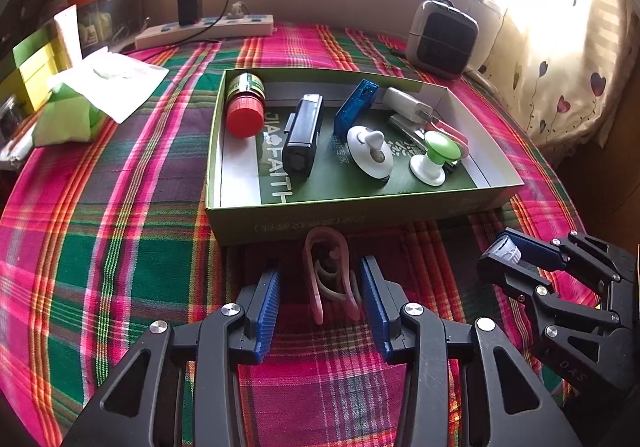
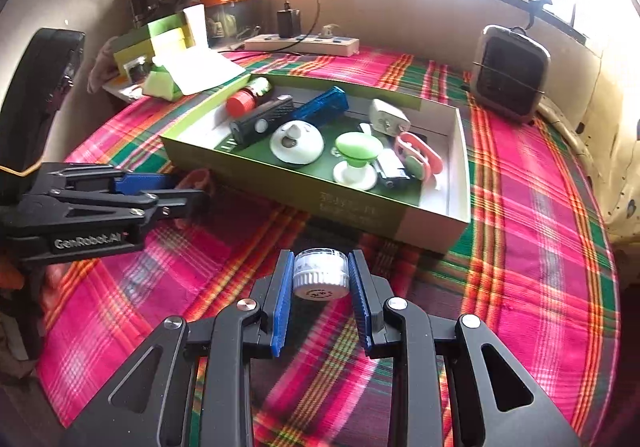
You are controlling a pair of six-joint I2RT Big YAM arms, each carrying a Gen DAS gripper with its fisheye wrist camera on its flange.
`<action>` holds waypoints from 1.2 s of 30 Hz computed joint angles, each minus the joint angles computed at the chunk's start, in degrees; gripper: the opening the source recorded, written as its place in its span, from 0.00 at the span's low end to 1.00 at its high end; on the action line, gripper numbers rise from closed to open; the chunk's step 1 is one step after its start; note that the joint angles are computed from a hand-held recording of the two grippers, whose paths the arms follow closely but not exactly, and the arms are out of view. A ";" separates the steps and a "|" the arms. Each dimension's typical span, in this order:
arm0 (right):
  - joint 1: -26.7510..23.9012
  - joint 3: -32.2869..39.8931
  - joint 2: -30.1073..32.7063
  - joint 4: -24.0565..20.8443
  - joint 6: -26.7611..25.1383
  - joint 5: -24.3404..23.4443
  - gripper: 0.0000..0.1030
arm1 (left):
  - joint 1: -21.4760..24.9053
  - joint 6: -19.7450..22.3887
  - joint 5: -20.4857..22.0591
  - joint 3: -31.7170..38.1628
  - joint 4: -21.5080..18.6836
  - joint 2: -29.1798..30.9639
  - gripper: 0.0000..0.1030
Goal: Organize rigid objects
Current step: 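Grasp the pink clip with the left gripper while the right gripper lifts the white roll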
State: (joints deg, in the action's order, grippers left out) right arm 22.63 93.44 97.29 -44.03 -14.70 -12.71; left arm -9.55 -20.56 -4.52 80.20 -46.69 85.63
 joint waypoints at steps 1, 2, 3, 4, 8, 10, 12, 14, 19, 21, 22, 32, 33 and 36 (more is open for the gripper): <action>-0.02 0.07 0.10 -0.09 0.11 0.11 0.28 | 0.03 -0.12 0.07 -0.10 0.17 -0.06 0.37; -0.12 0.20 0.19 -0.26 0.29 -0.08 0.28 | 0.02 0.03 -0.02 -0.24 0.39 -0.10 0.37; -0.18 0.25 0.24 -0.30 0.46 -0.19 0.28 | -0.05 0.18 -0.22 -0.31 0.49 -0.13 0.37; -0.27 0.38 0.34 -0.48 0.61 -0.34 0.28 | -0.09 0.30 -0.37 -0.32 0.52 -0.13 0.37; -0.35 0.87 0.72 -1.20 1.03 -0.22 0.28 | 0.03 0.24 -0.71 -0.59 0.93 -0.25 0.29; -0.39 1.13 0.90 -1.56 1.36 -0.12 0.28 | 0.18 0.24 -0.86 -0.81 1.14 -0.38 0.26; -0.39 1.41 1.11 -2.00 1.61 0.21 0.28 | 0.27 0.37 -0.79 -1.08 1.39 -0.55 0.24; -0.40 1.66 1.31 -2.35 1.73 0.35 0.28 | 0.35 0.49 -0.56 -1.22 1.58 -0.63 0.23; -0.36 2.01 1.59 -2.97 1.88 0.81 0.28 | 0.40 0.74 -0.48 -1.66 2.33 -0.85 0.22; -0.38 2.04 1.61 -3.06 1.94 0.76 0.28 | 0.39 0.81 -0.53 -1.78 2.53 -0.90 0.22; -0.41 2.11 1.67 -3.20 1.98 0.64 0.28 | 0.39 0.81 -0.53 -1.78 2.53 -0.90 0.22; -0.50 2.57 2.04 -3.72 1.87 0.31 0.28 | 0.40 0.94 -0.43 -1.84 2.52 -0.98 0.22; -0.50 2.54 2.00 -3.72 1.84 0.25 0.28 | 0.40 0.95 -0.37 -1.89 2.50 -1.04 0.22; -0.50 2.38 1.84 -3.83 1.47 -0.24 0.28 | 0.39 0.94 -0.17 -1.91 2.52 -1.09 0.22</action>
State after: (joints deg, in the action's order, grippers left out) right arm 22.13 95.81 99.14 -47.86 -13.22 -12.96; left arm -9.17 -19.62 -4.69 78.29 -44.17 84.54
